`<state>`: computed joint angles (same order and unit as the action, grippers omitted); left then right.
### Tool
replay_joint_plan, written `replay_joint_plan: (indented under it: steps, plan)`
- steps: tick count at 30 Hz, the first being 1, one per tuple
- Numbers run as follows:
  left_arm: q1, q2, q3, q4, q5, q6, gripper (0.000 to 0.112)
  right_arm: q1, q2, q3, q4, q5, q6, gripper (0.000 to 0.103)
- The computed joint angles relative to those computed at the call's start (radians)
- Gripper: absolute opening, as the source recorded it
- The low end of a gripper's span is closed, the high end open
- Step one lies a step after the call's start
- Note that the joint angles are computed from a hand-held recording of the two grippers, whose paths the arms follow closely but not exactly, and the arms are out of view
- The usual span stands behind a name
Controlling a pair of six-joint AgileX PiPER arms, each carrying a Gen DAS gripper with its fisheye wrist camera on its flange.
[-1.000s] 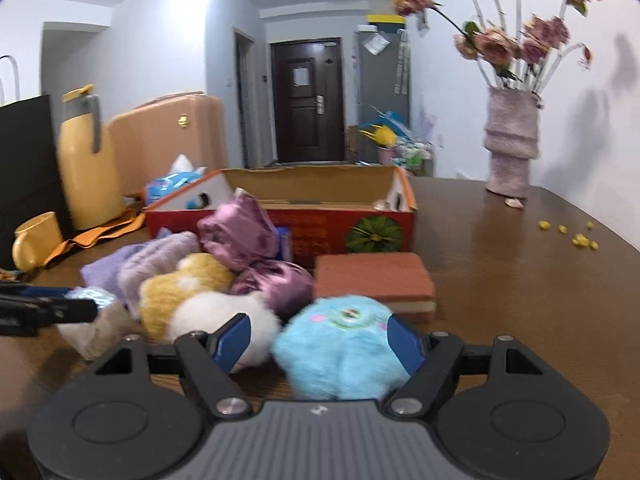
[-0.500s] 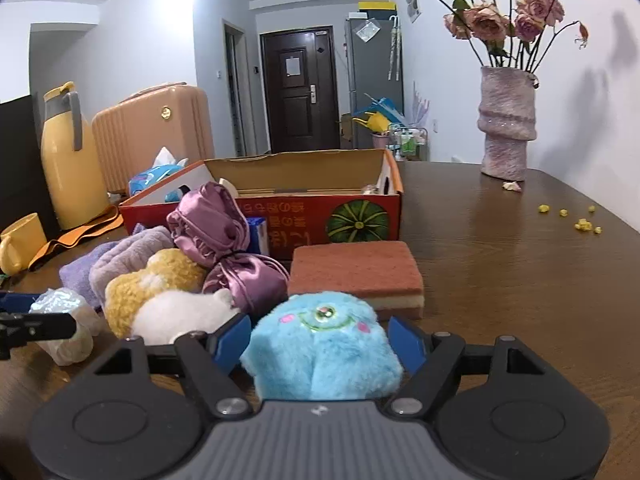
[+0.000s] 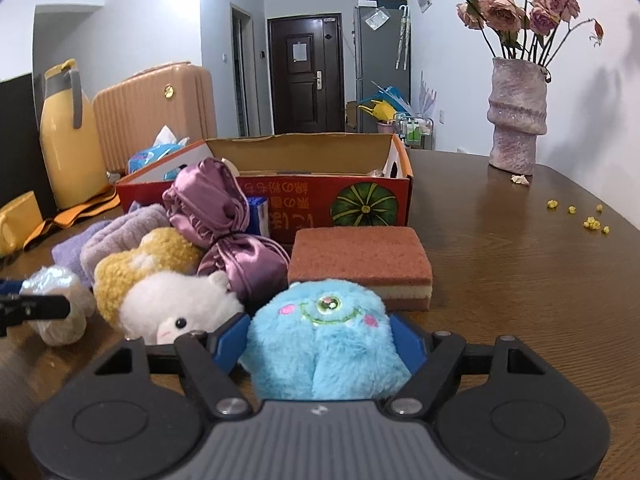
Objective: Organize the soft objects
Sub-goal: 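Grasp the iridescent plastic bag with left gripper while right grasps the blue plush, then carry the bag and blue plush into the box and open both grippers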
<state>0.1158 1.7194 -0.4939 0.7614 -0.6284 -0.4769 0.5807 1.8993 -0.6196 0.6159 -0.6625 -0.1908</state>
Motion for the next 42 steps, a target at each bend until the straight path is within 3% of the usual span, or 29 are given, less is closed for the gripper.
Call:
replay_joint_plan:
  steps: [1,3,7,9,10,11,12,18,21,25,28,31,33,36,39,40,42]
  plan:
    - [0.018,0.014,-0.002,0.047,-0.035,-0.001,0.046,0.004,-0.007,0.004,0.010,0.006,-0.017,0.075]
    - [0.045,-0.021,-0.005,0.166,-0.014,-0.078,0.046,0.027,-0.038,0.008,0.097,0.044,-0.104,0.075]
    - [0.041,-0.033,0.010,0.165,-0.016,-0.053,0.046,0.086,-0.119,0.039,0.260,0.098,-0.285,0.075]
    - [0.034,-0.031,0.003,0.172,-0.004,-0.075,0.048,0.097,-0.152,0.079,0.209,0.091,-0.241,0.078]
    - [0.035,-0.020,0.003,0.158,-0.007,-0.063,0.051,0.100,-0.158,0.098,0.170,0.074,-0.205,0.087]
    - [0.028,-0.018,-0.004,0.150,0.006,-0.076,0.059,0.101,-0.158,0.114,0.132,0.052,-0.174,0.091]
    - [0.027,-0.014,-0.009,0.155,0.013,-0.091,0.059,0.102,-0.154,0.122,0.113,0.041,-0.170,0.093]
    - [0.031,-0.017,-0.009,0.159,0.009,-0.085,0.056,0.060,-0.092,0.104,0.000,0.045,-0.168,0.090]
    - [0.031,-0.019,-0.010,0.156,0.017,-0.083,0.055,0.022,-0.079,0.080,-0.031,0.086,-0.184,0.080]
    - [0.041,-0.011,-0.009,0.164,0.009,-0.084,0.047,-0.025,-0.091,0.089,-0.165,0.104,-0.046,0.077]
    - [0.048,-0.015,-0.008,0.184,0.000,-0.084,0.043,-0.014,-0.095,0.094,-0.139,0.100,-0.064,0.076]
    - [0.091,-0.049,-0.026,0.335,-0.025,-0.207,0.041,-0.012,-0.139,0.121,-0.128,0.094,-0.072,0.075]
    - [0.090,-0.089,-0.042,0.358,-0.022,-0.305,0.041,-0.024,-0.198,0.138,-0.115,0.102,-0.089,0.075]
    - [0.114,-0.101,-0.184,0.525,-0.067,-0.511,0.042,-0.086,-0.289,0.107,-0.180,0.154,-0.081,0.075]
    - [0.074,-0.009,-0.469,0.733,-0.042,-0.746,0.043,-0.166,-0.303,-0.046,-0.332,0.269,-0.025,0.076]
    - [0.041,0.038,-0.569,0.779,0.002,-0.798,0.043,-0.193,-0.280,-0.125,-0.431,0.316,0.032,0.076]
    - [-0.050,0.153,-0.769,0.826,0.178,-0.916,0.043,-0.234,-0.187,-0.325,-0.631,0.417,0.175,0.076]
